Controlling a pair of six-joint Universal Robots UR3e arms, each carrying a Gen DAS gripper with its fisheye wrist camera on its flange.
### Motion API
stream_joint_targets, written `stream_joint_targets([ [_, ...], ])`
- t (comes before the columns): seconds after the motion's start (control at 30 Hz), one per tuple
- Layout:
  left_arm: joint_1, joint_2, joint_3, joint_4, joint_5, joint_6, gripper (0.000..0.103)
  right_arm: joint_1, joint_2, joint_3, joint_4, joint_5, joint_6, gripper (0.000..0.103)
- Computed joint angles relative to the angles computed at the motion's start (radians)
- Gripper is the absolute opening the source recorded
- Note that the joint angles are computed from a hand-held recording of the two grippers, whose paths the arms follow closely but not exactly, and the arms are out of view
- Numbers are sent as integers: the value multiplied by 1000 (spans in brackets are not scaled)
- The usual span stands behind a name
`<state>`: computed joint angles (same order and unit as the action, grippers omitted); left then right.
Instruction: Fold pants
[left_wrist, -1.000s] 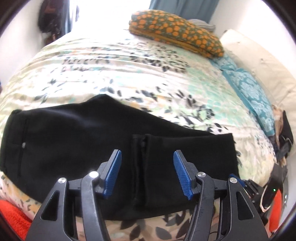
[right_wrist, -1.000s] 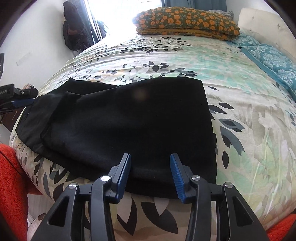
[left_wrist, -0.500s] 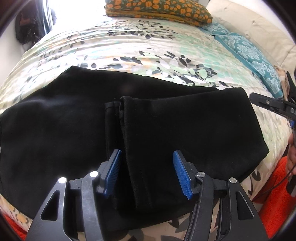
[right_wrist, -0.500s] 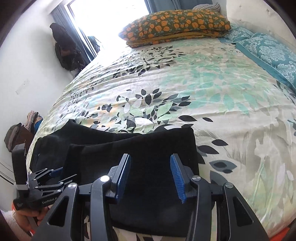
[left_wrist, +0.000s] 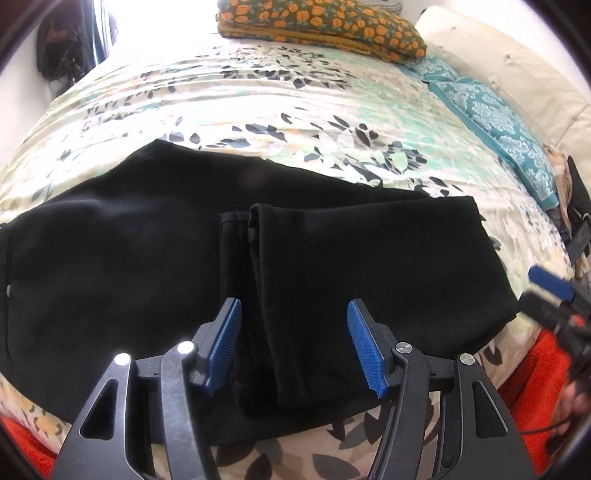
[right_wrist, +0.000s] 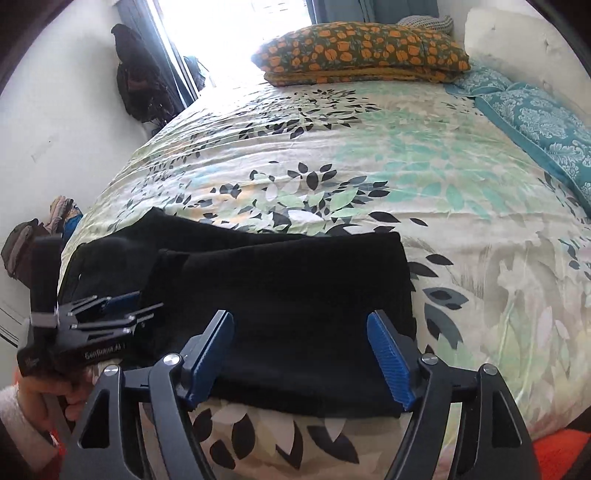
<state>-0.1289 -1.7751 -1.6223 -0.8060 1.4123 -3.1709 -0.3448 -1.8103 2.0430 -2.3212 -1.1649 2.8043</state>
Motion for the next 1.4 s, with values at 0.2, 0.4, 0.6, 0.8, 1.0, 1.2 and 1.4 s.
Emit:
stream_joint_targets([
  [0.2,84,175,-84,-59,-66,14,73,88,-46,155,-155,-84,-18,75],
  [0.4,150,318,-233,-72,-58,12,75,131,-86,226,-364,-116,-7,99],
  [0.6,120,311,-276,-43,9,-6,75,82,-113,259,-359,-133,9,99],
  [0.8,197,331,-267,-57,-36,21,75,79,-110,267,-384,-187,9,99],
  [1.0,558,354,-120,-162,-198,142,75,116,-100,259,-387,-209,9,99],
  [1.2,900,92,149,-423,-342,304,78,185,-48,240,-390,-247,4,99],
  [1.4,930,-106,189,-413,-220,290,78,214,-11,205,-362,-250,40,99],
])
